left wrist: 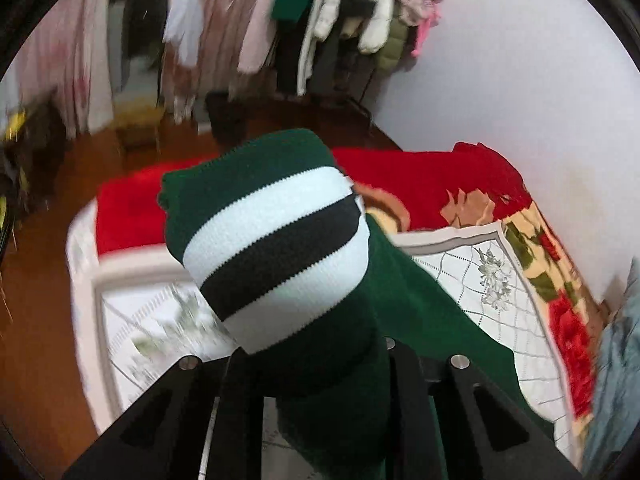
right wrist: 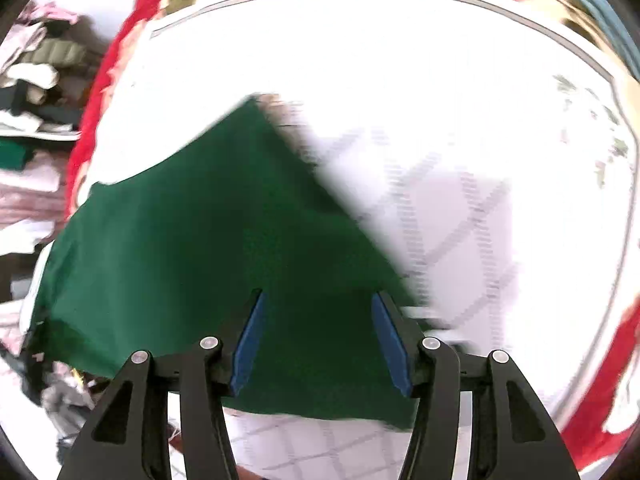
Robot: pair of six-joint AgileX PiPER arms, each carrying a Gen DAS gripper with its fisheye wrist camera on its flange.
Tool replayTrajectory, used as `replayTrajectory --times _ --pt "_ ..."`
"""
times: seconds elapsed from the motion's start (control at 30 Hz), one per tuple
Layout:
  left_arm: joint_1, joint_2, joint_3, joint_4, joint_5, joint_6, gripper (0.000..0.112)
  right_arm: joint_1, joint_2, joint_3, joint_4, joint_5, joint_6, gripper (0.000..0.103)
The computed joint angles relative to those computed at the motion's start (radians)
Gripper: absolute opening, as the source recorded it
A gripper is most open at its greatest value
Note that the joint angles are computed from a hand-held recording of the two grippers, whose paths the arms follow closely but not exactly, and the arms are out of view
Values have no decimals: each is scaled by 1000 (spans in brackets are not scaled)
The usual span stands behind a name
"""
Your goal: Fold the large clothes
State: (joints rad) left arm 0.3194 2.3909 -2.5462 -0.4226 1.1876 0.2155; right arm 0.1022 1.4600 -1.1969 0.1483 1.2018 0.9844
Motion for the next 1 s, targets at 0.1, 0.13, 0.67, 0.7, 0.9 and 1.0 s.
replayTrajectory --times 0.1,0.13,0.67,0.7,0.9,1.0 --pt "-53 -101 145 -13 -98 92 14 -47 -27 146 97 -47 -130 58" --pt "-67 -143 207 -30 -127 129 14 -60 -34 205 157 -95 -178 58" --pt "-547 -632 1041 -293 -60 621 12 -146 -171 498 367 -292 -346 58" --pt "-571 -639 1088 -284 -77 639 12 -158 -163 499 377 -296 -364 58" --pt "-670 -595 1204 -170 -210 661 12 -269 -231 549 423 -232 -446 58" --pt "-694 -614 1180 -62 -197 602 14 -341 -207 534 419 -186 -495 58"
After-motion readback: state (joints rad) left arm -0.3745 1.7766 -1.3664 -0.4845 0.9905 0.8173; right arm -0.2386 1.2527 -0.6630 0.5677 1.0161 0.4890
